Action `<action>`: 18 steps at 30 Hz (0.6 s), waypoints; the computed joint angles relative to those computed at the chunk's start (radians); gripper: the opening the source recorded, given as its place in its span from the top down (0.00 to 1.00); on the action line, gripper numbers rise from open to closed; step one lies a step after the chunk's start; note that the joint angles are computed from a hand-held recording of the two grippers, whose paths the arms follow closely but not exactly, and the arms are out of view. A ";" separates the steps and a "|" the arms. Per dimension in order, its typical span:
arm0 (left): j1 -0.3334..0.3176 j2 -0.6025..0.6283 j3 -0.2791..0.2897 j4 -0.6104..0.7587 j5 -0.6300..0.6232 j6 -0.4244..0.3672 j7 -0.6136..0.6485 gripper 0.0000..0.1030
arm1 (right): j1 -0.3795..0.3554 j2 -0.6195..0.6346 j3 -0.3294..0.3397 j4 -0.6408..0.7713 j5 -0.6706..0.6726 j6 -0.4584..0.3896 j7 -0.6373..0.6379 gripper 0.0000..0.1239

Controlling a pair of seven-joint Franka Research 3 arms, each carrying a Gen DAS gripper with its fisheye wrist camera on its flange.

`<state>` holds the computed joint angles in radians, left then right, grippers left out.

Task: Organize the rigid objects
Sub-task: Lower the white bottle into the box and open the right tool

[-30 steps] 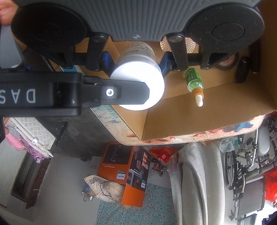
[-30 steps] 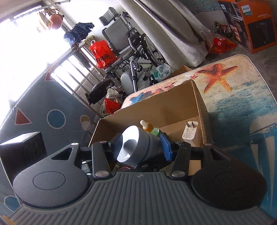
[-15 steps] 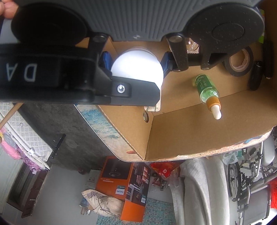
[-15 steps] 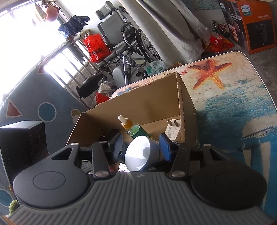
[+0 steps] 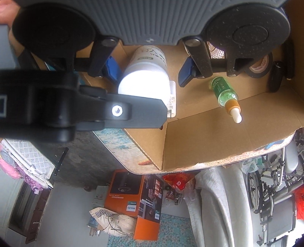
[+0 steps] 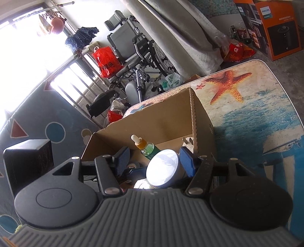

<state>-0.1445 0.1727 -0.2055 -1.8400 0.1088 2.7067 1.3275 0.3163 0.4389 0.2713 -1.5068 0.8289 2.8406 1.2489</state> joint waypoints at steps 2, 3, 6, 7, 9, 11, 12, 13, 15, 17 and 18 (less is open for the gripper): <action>-0.004 -0.001 0.001 -0.004 0.016 0.010 -0.001 0.43 | -0.013 -0.013 0.014 -0.018 0.033 0.011 -0.019 0.53; -0.009 0.000 0.005 -0.003 0.035 0.011 -0.010 0.47 | -0.017 -0.018 0.017 -0.025 0.045 0.015 -0.026 0.52; -0.024 -0.001 0.017 -0.006 0.101 0.013 -0.045 0.47 | -0.023 -0.035 0.023 -0.048 0.082 0.026 -0.050 0.52; -0.028 -0.003 0.019 -0.009 0.122 0.014 -0.056 0.47 | -0.024 -0.039 0.023 -0.052 0.091 0.027 -0.056 0.52; -0.034 -0.006 0.024 -0.013 0.162 0.016 -0.073 0.47 | -0.025 -0.046 0.024 -0.061 0.110 0.027 -0.071 0.52; -0.042 -0.009 0.031 -0.016 0.211 0.020 -0.098 0.47 | -0.025 -0.052 0.023 -0.066 0.127 0.027 -0.084 0.52; -0.046 -0.009 0.034 -0.015 0.236 0.016 -0.111 0.47 | -0.025 -0.055 0.024 -0.070 0.137 0.029 -0.092 0.52; -0.050 -0.009 0.038 -0.013 0.262 0.013 -0.128 0.47 | -0.024 -0.056 0.023 -0.072 0.144 0.029 -0.097 0.52; -0.046 -0.007 0.033 -0.013 0.264 0.015 -0.132 0.47 | -0.024 -0.060 0.023 -0.077 0.162 0.030 -0.110 0.52; -0.036 -0.005 0.024 -0.017 0.232 0.024 -0.121 0.47 | -0.025 -0.061 0.024 -0.079 0.182 0.031 -0.124 0.52; -0.038 -0.007 0.027 -0.021 0.243 0.030 -0.130 0.47 | -0.025 -0.063 0.025 -0.082 0.192 0.032 -0.132 0.52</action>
